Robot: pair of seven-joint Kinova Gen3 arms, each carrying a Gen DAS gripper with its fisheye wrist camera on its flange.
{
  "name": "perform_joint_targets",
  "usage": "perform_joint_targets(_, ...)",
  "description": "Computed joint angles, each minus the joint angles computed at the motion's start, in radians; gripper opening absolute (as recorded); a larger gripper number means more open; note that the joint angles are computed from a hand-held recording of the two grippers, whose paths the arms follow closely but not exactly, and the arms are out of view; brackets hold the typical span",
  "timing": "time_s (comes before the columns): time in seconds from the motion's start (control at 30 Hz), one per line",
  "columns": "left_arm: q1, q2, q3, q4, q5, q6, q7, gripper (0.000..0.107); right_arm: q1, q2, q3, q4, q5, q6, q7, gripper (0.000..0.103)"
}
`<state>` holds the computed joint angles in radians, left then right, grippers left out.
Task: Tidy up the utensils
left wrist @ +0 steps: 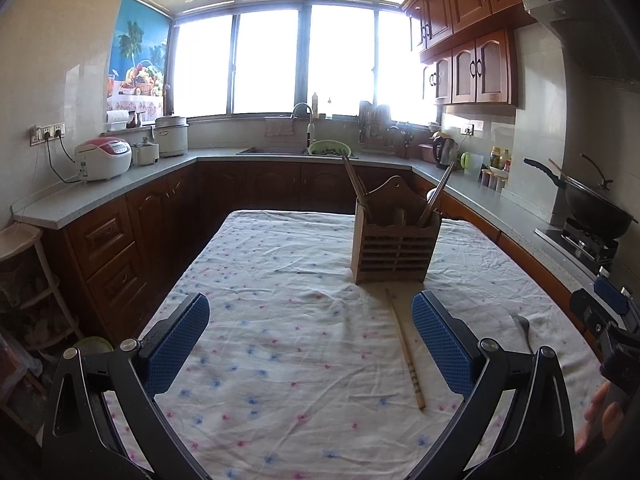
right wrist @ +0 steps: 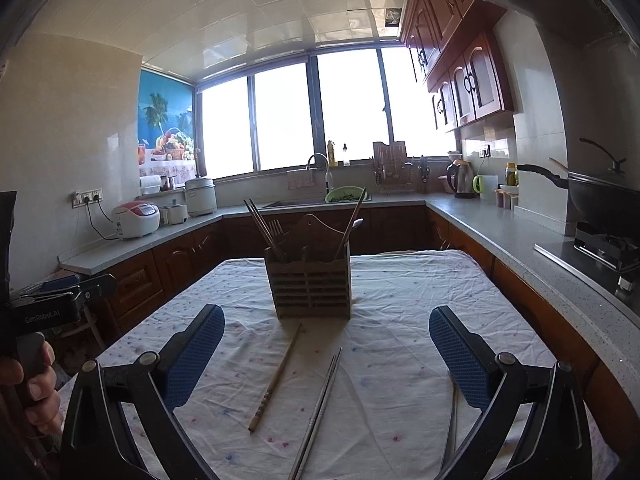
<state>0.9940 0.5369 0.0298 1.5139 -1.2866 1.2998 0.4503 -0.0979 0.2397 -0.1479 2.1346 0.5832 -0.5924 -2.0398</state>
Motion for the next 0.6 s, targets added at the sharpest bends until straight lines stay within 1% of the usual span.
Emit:
perform_joint_targets(0.1,-0.006,0.029,0.0,-0.022,0.021,0.005,-0.025,0.103,-0.012,0.023,0.004,-0.003,-0.029,0.006,0.025,0.103)
perform_joint_targets(0.2,-0.009,0.037,-0.01,-0.022,0.029,-0.012,-0.024,0.103,-0.003,0.042,-0.01,-0.02,-0.02,0.032,0.0,0.103)
perform_joint_targets(0.27,-0.012,0.048,-0.014,-0.039,0.042,-0.01,-0.049,0.103,-0.001,0.048,-0.014,-0.023,-0.021,0.034,-0.002,0.103)
perform_joint_targets(0.47,-0.026,0.075,-0.038,-0.087,0.085,-0.01,-0.104,0.103,-0.026,0.059,-0.009,-0.03,-0.083,0.039,0.057,0.103)
perform_joint_targets(0.6,-0.032,0.088,-0.053,-0.118,0.12,-0.009,-0.134,0.103,-0.017,0.065,-0.024,-0.053,-0.068,0.066,0.044,0.103)
